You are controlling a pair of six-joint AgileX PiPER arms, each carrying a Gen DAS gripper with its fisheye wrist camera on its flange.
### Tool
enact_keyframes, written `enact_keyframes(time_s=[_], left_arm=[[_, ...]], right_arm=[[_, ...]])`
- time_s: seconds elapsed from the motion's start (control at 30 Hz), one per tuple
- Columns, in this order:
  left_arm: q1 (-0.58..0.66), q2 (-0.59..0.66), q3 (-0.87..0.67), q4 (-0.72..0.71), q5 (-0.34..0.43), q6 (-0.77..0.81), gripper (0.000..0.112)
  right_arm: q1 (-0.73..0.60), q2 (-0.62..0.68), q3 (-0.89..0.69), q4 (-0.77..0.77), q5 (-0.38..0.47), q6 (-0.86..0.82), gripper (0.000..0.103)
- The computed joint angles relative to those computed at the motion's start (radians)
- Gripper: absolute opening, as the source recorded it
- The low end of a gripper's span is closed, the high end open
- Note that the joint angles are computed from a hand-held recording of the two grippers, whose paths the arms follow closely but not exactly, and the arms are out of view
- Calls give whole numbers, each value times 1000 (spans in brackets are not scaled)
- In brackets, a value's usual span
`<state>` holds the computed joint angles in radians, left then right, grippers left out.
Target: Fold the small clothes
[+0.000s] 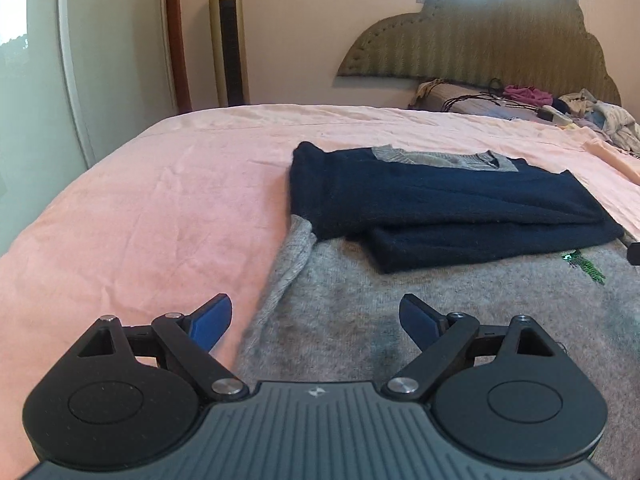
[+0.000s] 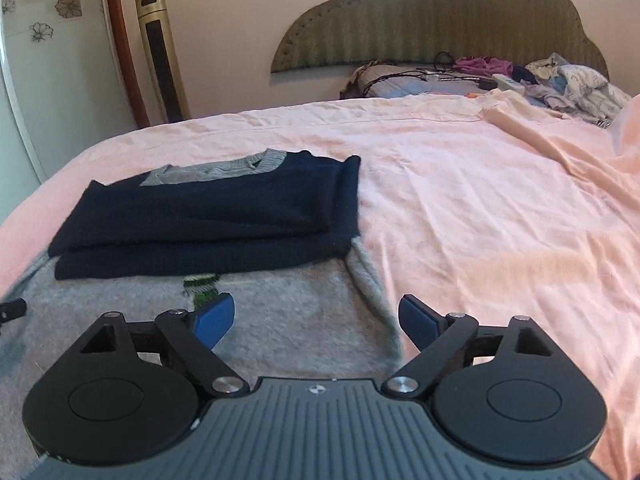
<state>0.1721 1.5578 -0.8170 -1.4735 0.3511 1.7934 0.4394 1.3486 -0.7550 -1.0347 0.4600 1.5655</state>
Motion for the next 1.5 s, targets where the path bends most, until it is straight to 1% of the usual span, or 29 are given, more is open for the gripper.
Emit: enact_keyframes(time_s=[0.03,0.07,0.13,0.17,0.23,0.27,0.37,0.4,0.47,0.53,0.57,0.63,0.67,0.7,0.73,0.8,0.9,0.97,1.0,1.03,1.07,1.1,1.13,1.2,1.23,1.3,1.37,1.43,1.5], left_arm=[[-19,11,-1,7,-38,-3,92],[-27,30,-11,53,-64,-46,92],[9,62,-49,163,-20,-200,93],[17,68,-59,186,-30,-230,93],[33,71,-60,171,-29,-203,93],[35,72,-61,177,-27,-198,93],[16,29,-30,194,-87,-209,92],[24,-3,-6,189,-82,-202,91],[82,-76,38,225,43,-231,92],[112,-142,84,257,154,-256,92],[103,-166,107,265,175,-250,92],[54,-196,149,294,172,-237,92],[26,-195,168,291,143,-205,92],[12,-191,187,268,106,-154,93],[29,-189,205,205,109,-68,93],[79,-163,188,185,141,-17,93],[116,-137,161,197,155,-22,94],[89,-189,189,218,92,-49,93],[92,-223,198,265,102,-99,93],[114,-263,208,311,152,-152,93],[151,-284,210,336,241,-167,93],[175,-305,218,360,310,-180,93],[178,-324,231,383,338,-191,93],[148,-335,271,398,310,-161,93],[152,-330,297,363,290,-92,94],[235,-305,303,307,354,28,94],[281,-290,291,305,362,58,95],[317,-283,278,322,374,45,95],[300,-333,294,348,331,1,95]], right_arm=[[-15,22,-6,-2,-47,-17,97],[-20,54,-24,11,-53,-44,98],[-16,133,-61,35,-9,-77,99],[-2,145,-52,-13,12,-58,101],[12,135,0,-149,6,45,103],[2,121,12,-157,-6,66,103],[19,131,-10,-107,32,-8,103],[34,128,-23,-68,63,-40,103],[100,87,-36,6,151,-45,97],[191,2,12,-36,150,41,103],[240,-24,26,-49,137,60,103],[305,9,-11,10,156,-8,103],[330,43,-34,35,182,-42,103],[345,76,-48,49,207,-60,103],[354,96,-37,34,213,-39,103],[344,46,55,-69,164,80,103],[337,-13,110,-75,216,135,103],[336,-24,120,-64,222,113,103],[346,-20,108,-45,241,95,103],[365,-14,82,-5,283,73,103],[396,-12,52,35,332,65,102],[438,-29,45,39,351,94,102],[476,-53,53,27,338,126,103],[514,-54,45,55,304,108,103],[525,-31,31,83,308,77,103],[583,6,61,25,345,123,103],[603,-60,138,-28,333,203,103],[619,-95,161,-3,392,213,103],[630,-116,166,22,417,193,103]])
